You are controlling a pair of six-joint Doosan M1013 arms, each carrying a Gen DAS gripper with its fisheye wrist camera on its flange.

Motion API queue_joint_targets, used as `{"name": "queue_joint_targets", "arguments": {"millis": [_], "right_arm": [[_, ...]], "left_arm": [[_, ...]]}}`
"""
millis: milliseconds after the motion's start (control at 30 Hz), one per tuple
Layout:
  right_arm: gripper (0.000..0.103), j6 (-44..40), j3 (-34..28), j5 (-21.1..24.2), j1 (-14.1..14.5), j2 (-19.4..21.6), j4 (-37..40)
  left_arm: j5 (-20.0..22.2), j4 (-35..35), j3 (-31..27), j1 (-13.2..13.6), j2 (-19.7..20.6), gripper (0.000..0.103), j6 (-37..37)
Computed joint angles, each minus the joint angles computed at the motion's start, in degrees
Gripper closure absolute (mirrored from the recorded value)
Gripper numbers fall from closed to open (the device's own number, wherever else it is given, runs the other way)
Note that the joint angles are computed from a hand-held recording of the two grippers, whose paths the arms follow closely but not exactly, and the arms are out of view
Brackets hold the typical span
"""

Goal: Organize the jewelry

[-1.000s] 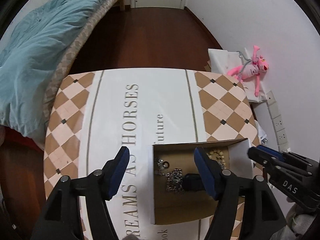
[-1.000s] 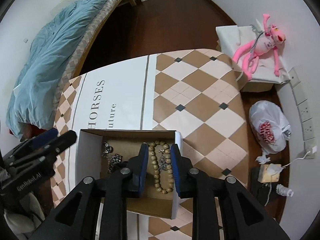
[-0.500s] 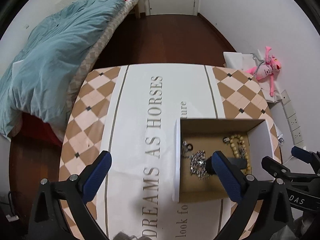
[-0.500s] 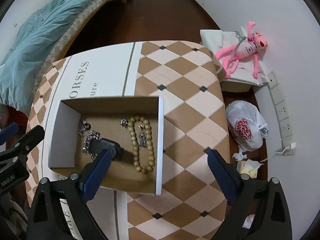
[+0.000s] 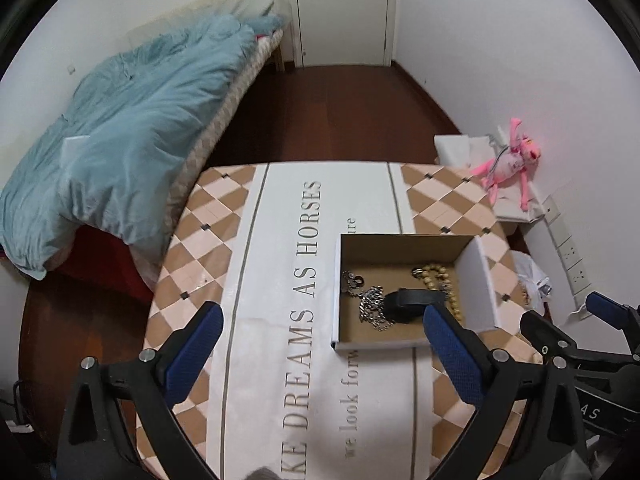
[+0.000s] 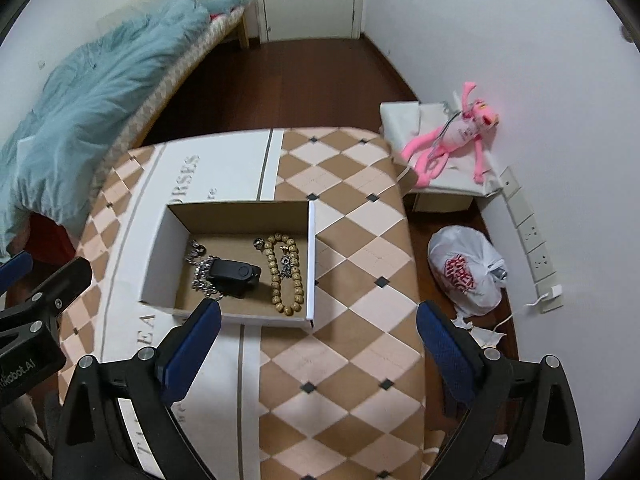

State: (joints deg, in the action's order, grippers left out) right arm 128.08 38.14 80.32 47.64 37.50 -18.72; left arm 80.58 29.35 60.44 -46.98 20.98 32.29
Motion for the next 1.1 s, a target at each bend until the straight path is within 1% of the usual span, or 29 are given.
{"name": "queue_joint_targets", "arguments": {"millis": [133, 200, 367, 400, 433, 533, 700, 767, 900, 1100], "right_arm": [[0.004, 2.59, 3.83, -2.64, 1.25, -3.90, -2.33], [0.003, 3.52, 4.80, -3.38, 2.01, -5.34, -3.90], [0.003, 4.81, 6.39, -4.29, 3.84, -8.38, -8.30], [0.000, 4.99, 6.58, -4.30, 4.17, -8.85, -9.00], [0.000, 5.23, 7.01, -4.53, 4.60, -9.54, -9.85], [0.000, 5.53, 7.29, -4.51, 5.80, -10.64, -12.28], [0.000, 6.50, 7.59, -5.03, 7.15, -12.05, -14.35], [0.000, 6.84, 7.74, -5.00, 7.66, -12.46, -15.23], [0.000, 7.27, 7.77, -4.42, 8.16, -12.98, -15.29], [0.000, 6.45, 6.98, -3.25, 8.16, -12.73, -14.53]], "left_arm": [[0.54, 3.51, -0.64, -2.19, -1.38, 0.001, -1.25], [0.67, 4.57, -0.60, -3.03, -2.09, 0.001, -1.94], [1.06, 7.49, -0.71, -5.43, -3.93, 0.001, -3.67], [1.44, 7.99, -0.79, -5.86, -4.13, 0.001, -3.97], [1.90, 8.42, -0.94, -6.27, -4.30, 0.001, -4.30], [2.48, 9.56, -0.99, -7.39, -5.04, 0.001, -4.77], [4.47, 12.05, -1.23, -9.12, -5.63, 0.000, -5.12], [4.67, 12.52, -1.19, -9.76, -5.98, 0.001, -5.39], [4.96, 12.43, -1.12, -10.27, -6.44, 0.001, -5.92], [5.09, 9.65, -1.69, -9.72, -6.40, 0.000, -6.21]]}}
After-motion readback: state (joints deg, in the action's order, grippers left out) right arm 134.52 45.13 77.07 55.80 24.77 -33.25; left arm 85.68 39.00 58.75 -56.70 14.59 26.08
